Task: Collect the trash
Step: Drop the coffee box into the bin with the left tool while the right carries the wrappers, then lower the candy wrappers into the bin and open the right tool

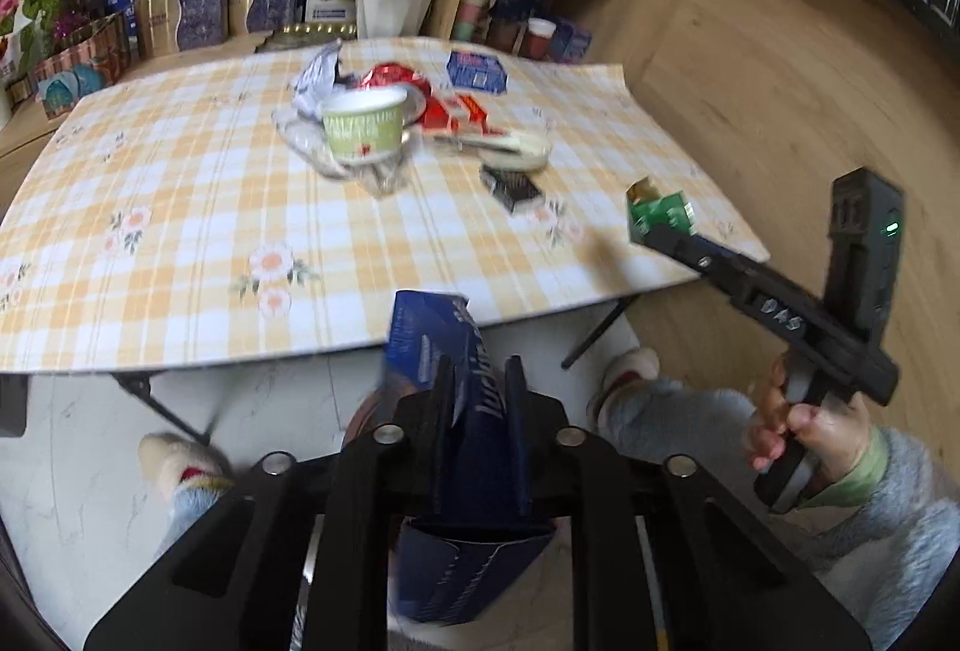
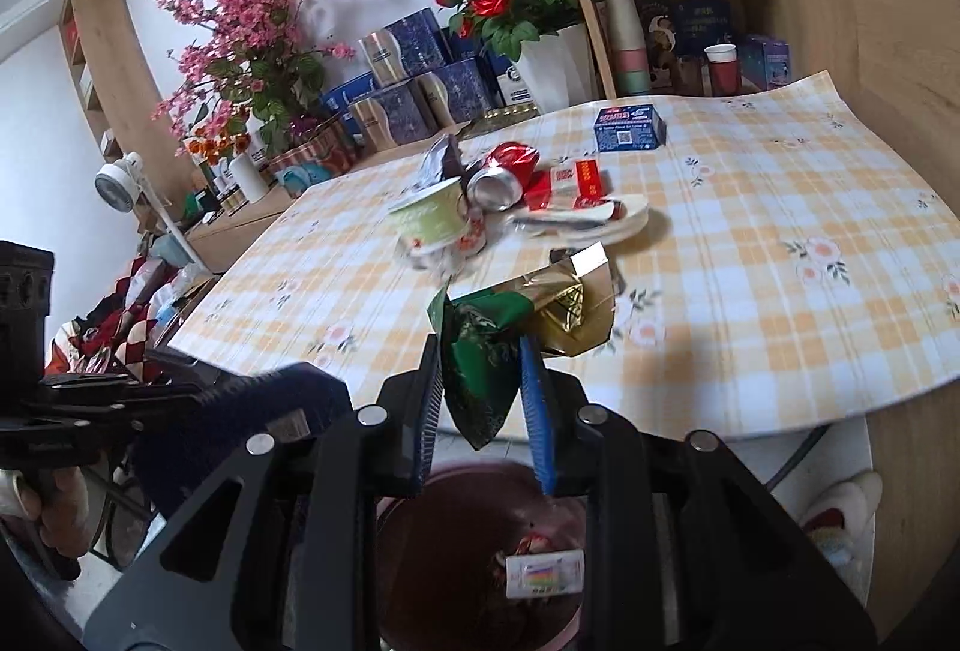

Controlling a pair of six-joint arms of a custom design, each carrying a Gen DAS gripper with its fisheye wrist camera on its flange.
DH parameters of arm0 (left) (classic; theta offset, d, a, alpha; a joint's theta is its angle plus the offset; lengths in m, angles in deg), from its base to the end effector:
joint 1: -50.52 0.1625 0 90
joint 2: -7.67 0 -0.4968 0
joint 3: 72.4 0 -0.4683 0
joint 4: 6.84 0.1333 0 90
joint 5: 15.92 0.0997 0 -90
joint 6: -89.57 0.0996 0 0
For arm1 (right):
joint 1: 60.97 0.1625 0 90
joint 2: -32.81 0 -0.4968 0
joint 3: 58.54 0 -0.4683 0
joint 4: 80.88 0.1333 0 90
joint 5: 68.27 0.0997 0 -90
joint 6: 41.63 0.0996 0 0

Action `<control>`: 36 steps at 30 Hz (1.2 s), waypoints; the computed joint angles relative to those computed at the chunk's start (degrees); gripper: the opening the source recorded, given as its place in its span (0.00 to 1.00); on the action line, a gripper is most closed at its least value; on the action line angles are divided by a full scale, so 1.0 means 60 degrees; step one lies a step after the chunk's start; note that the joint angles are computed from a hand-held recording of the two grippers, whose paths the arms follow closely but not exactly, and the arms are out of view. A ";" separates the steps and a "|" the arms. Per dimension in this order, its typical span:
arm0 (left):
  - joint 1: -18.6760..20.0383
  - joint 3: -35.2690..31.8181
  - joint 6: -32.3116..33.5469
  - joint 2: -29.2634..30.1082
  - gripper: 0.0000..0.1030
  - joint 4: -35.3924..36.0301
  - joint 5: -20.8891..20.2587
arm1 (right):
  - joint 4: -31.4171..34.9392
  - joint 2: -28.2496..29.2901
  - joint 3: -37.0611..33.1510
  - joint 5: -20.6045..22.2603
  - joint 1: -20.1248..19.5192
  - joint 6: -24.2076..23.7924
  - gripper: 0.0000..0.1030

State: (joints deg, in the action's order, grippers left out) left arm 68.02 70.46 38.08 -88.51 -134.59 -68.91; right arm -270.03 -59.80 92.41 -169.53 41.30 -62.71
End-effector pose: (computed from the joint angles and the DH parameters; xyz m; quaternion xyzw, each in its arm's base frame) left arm -0.2795 -0.2907 0.2217 0.1967 0.9251 -0.2447 0.2138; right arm 0.1883 -0.3300 0.2514 0.2349 -0.9033 0.3389 0.1183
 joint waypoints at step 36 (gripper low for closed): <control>0.2262 0.0961 0.0842 0.2976 0.01 -0.3510 -0.0576 | 0.0467 -0.0007 0.0658 -0.0133 -0.1395 -0.0115 0.27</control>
State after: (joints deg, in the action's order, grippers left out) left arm 81.59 76.23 43.14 -70.65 -155.65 -72.36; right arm -267.22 -59.84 96.36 -170.33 32.93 -63.40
